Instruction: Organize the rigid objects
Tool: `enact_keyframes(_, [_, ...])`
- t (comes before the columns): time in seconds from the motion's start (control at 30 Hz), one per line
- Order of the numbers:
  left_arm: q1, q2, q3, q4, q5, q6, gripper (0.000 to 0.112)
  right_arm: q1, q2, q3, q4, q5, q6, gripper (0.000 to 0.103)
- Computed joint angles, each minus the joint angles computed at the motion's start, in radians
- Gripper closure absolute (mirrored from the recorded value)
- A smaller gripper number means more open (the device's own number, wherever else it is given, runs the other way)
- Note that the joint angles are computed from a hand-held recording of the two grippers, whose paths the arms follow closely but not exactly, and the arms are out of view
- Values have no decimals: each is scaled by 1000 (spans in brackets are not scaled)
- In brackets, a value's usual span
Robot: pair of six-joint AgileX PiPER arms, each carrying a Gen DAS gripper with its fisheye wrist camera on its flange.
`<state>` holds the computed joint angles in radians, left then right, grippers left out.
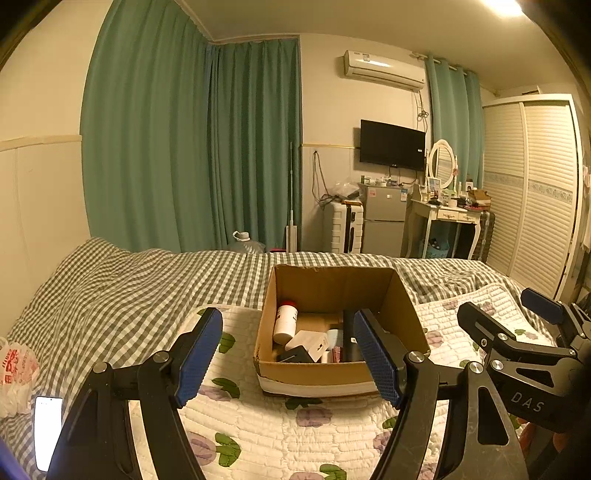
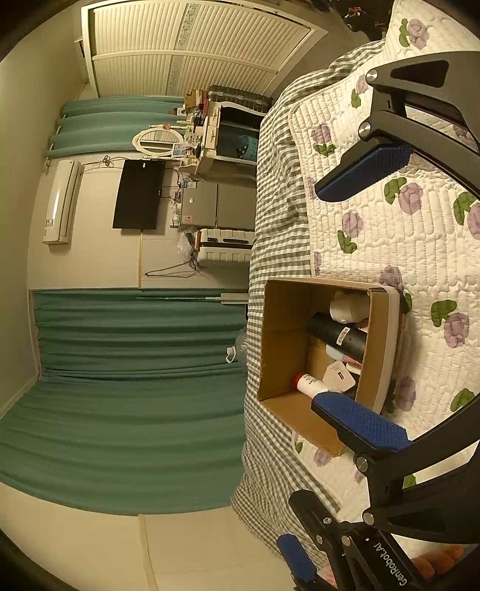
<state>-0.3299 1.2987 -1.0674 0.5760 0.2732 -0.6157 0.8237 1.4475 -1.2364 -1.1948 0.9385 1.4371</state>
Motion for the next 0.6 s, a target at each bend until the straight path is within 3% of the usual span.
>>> enact_keyframes(0.6, [3, 4, -3, -14, -3, 15, 36, 12, 12, -14, 17, 13, -7, 0])
